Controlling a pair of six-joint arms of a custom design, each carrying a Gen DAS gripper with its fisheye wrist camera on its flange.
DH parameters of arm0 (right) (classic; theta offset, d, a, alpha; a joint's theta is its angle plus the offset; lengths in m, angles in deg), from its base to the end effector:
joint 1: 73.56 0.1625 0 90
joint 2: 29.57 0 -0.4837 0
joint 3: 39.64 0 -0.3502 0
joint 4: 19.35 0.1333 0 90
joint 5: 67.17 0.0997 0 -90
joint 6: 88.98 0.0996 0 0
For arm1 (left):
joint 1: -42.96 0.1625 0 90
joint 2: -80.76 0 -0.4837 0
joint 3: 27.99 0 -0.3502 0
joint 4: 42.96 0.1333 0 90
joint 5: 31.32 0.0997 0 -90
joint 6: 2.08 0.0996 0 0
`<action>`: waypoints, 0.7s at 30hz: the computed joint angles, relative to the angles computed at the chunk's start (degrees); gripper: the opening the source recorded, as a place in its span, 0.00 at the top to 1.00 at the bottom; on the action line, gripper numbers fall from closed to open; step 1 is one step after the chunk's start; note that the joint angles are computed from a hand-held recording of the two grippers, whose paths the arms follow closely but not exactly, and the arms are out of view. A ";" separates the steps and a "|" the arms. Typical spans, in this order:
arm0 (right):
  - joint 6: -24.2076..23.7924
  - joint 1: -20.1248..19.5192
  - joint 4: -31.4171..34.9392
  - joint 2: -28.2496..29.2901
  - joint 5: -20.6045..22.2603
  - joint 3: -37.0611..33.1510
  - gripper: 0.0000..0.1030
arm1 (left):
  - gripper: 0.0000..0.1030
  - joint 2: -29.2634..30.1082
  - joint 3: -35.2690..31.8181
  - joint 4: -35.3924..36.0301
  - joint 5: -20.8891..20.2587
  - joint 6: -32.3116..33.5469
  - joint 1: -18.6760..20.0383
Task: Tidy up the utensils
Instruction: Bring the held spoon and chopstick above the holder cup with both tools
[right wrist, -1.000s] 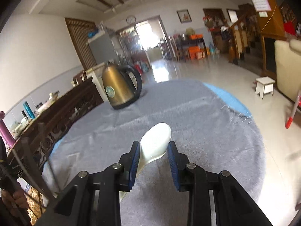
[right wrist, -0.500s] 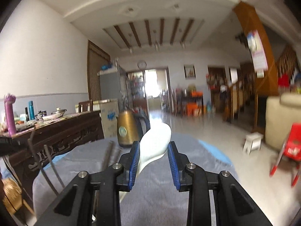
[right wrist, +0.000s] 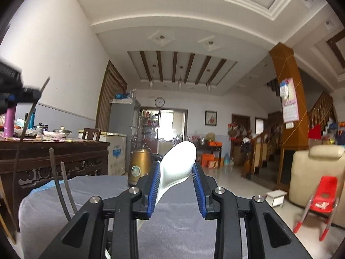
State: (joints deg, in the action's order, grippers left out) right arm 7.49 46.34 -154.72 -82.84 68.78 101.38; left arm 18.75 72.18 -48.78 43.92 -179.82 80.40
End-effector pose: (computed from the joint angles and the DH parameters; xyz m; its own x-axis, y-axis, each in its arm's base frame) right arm 0.2645 -0.3362 0.1842 -0.4610 0.6446 0.6099 -0.7974 0.0008 -0.6035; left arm -0.3247 -0.4484 0.2375 -0.7414 0.6493 -0.1695 0.4543 0.2998 -0.8389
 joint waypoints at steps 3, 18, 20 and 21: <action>0.20 -1.04 -1.38 2.34 -1.42 -0.51 0.68 | 0.95 0.16 1.29 -3.20 1.17 -0.26 -0.09; 5.18 -4.54 -2.11 4.13 -3.90 1.07 0.68 | 0.95 5.77 -1.23 -6.71 1.40 1.63 -0.51; 4.92 -4.65 -2.49 4.14 -4.28 1.34 0.68 | 0.95 6.73 -1.28 -6.80 0.47 1.64 -0.66; 5.04 -4.85 -2.63 4.33 -4.62 1.43 0.68 | 0.95 7.25 -1.32 -6.92 0.00 1.86 -0.67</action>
